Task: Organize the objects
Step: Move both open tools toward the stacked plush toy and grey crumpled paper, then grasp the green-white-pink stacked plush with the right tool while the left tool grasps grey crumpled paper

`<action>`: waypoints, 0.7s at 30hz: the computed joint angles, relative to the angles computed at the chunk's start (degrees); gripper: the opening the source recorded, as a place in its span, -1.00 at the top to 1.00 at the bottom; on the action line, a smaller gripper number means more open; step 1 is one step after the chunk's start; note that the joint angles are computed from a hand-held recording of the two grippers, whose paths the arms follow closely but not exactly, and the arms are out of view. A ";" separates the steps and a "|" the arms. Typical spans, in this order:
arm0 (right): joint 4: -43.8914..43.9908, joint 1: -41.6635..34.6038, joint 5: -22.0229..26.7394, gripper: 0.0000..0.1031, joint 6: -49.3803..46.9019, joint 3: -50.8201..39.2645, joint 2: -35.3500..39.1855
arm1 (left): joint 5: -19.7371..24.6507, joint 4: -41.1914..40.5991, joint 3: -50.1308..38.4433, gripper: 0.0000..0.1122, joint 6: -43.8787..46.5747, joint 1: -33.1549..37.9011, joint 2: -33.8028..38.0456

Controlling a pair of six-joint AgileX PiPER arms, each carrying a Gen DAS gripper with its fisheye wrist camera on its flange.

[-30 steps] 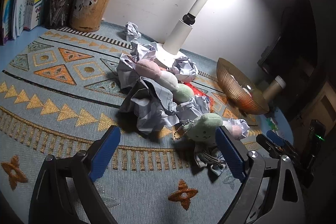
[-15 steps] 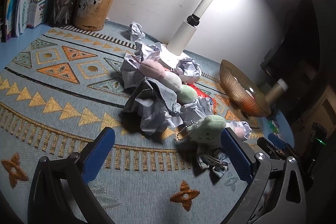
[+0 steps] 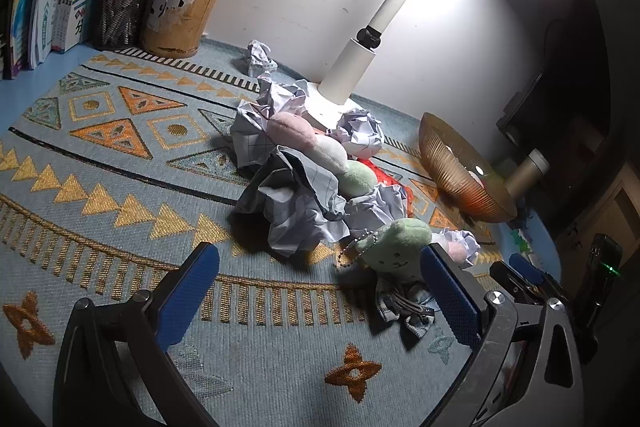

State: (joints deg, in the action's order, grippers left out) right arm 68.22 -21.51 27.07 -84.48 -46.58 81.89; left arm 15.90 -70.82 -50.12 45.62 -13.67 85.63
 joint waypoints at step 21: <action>-3.00 -3.54 14.06 -0.45 -1.05 -3.60 2.40 | 0.22 3.29 -0.73 -0.80 -2.90 -0.49 0.38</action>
State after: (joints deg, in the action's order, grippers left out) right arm 65.21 -25.05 41.12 -85.53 -50.19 84.29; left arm 16.12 -67.53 -50.84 42.72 -14.16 86.01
